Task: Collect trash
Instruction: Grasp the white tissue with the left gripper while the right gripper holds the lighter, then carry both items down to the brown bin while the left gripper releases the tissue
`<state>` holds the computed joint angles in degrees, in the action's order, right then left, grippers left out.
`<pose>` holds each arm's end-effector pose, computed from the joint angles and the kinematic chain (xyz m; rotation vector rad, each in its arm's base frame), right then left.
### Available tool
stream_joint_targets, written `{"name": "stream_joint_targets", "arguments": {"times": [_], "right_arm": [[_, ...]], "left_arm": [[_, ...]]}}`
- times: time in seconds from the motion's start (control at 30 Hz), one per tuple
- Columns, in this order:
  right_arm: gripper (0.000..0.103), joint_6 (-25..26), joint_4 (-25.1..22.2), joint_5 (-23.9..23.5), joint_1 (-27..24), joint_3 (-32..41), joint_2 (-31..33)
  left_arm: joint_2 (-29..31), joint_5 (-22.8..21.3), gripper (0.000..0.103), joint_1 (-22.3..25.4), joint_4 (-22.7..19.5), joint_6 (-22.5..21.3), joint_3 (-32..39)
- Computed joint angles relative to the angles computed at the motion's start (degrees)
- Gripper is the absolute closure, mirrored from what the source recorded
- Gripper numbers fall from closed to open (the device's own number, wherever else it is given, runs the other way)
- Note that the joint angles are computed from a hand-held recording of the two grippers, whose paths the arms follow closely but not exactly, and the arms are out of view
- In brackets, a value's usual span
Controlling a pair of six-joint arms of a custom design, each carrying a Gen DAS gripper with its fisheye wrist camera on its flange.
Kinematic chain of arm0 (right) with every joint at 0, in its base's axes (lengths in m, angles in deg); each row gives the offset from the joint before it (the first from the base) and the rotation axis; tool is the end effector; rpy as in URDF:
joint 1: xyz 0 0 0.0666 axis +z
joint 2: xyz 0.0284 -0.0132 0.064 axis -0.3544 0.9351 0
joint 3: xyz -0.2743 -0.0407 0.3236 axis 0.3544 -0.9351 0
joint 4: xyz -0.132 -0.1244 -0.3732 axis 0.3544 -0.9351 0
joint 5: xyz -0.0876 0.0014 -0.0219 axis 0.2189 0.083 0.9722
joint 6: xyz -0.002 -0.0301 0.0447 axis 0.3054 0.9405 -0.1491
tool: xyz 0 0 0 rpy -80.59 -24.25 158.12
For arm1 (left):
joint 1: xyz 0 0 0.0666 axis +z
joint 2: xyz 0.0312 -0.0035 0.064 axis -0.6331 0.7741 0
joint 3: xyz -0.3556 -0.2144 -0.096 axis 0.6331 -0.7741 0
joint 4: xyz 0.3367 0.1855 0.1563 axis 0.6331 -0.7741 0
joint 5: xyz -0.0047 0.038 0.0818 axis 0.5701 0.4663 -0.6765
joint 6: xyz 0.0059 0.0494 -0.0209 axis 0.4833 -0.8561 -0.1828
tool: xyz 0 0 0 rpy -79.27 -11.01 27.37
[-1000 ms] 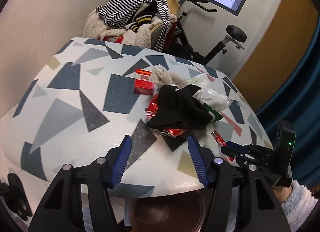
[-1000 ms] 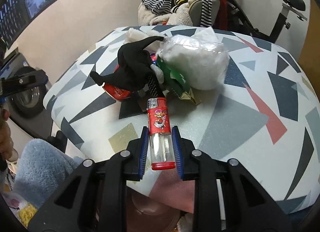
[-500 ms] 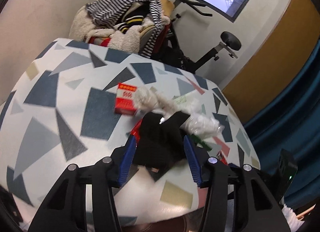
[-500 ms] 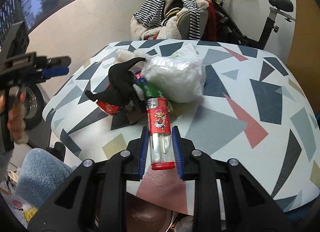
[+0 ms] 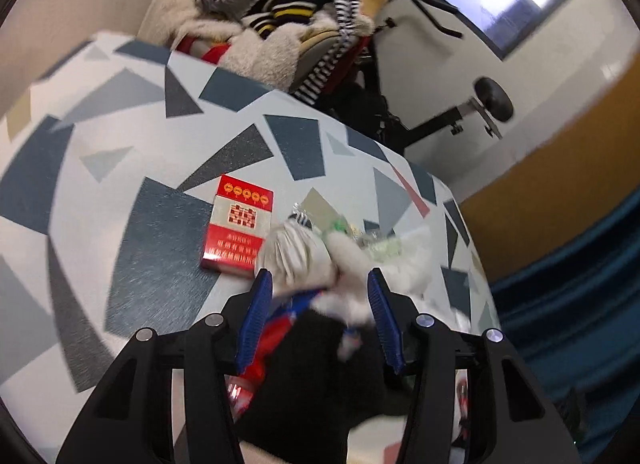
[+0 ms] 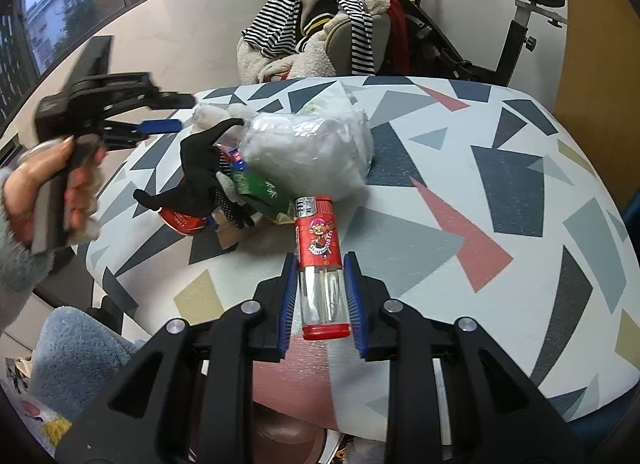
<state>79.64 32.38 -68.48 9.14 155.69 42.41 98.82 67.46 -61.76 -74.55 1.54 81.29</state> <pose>0.4467 0.2690 0.4657 -0.8440 2.2851 0.5879 0.4409 -0.1775 0.5096 -0.7639 2.2729 -0.5025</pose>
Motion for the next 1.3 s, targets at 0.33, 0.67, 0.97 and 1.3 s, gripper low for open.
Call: {"name": "stream_joint_targets", "arguments": {"times": [0.33,0.67,0.97,1.3], "right_arm": [[0.076,-0.07,0.06,-0.07,-1.04,0.17,-0.50],[0.076,-0.69,1.10,0.01,-0.64,0.46,-1.60],[0.076,-0.01,1.34,-0.16,0.38,0.43,-3.84],[0.076,0.27,1.65,0.12,1.24,-0.84,-7.84]], "left_arm": [[1.34,-4.61,0.099,0.03,-0.65,-5.14,3.26],[0.81,-21.89,0.100,-3.96,-8.12,-24.57,17.46],[-1.61,-23.03,0.100,-7.12,-11.30,-27.40,21.46],[-8.46,-22.65,0.100,-16.20,-12.31,-17.54,13.52]]}}
